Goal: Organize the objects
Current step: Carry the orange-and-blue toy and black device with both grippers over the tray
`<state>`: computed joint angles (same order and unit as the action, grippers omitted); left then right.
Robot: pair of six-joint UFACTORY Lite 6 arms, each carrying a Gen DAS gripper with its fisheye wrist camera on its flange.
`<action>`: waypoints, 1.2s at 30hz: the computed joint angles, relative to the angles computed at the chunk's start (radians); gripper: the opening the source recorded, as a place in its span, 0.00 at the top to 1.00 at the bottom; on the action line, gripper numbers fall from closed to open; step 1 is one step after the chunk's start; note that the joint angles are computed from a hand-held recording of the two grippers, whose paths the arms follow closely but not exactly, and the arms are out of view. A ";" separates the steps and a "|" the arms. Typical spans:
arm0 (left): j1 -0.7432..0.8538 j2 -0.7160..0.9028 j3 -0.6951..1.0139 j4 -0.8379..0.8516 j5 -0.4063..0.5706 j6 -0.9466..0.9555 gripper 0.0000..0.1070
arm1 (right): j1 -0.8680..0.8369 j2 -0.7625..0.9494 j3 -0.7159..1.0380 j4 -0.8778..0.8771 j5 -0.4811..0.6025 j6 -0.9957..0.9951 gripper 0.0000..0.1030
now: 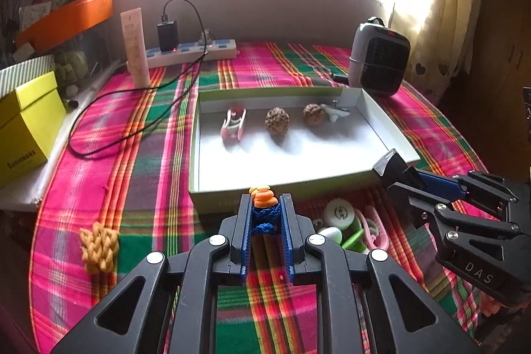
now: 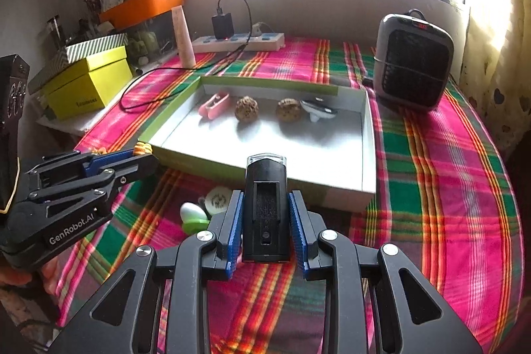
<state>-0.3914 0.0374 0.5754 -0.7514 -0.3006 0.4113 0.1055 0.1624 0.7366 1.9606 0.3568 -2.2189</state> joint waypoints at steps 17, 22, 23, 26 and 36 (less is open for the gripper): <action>0.133 0.179 0.207 0.247 0.065 -0.163 0.86 | 0.043 0.200 0.266 -0.192 -0.032 0.252 0.72; 0.159 0.227 0.254 0.318 0.078 -0.222 0.86 | 0.063 0.252 0.329 -0.243 -0.043 0.311 0.72; 0.163 0.238 0.263 0.329 0.082 -0.231 0.86 | 0.067 0.266 0.345 -0.265 -0.044 0.337 0.72; 0.179 0.275 0.299 0.377 0.100 -0.270 0.86 | 0.078 0.302 0.385 -0.301 -0.050 0.378 0.72; 0.209 0.378 0.387 0.485 0.129 -0.363 0.86 | 0.105 0.402 0.495 -0.439 -0.070 0.521 0.72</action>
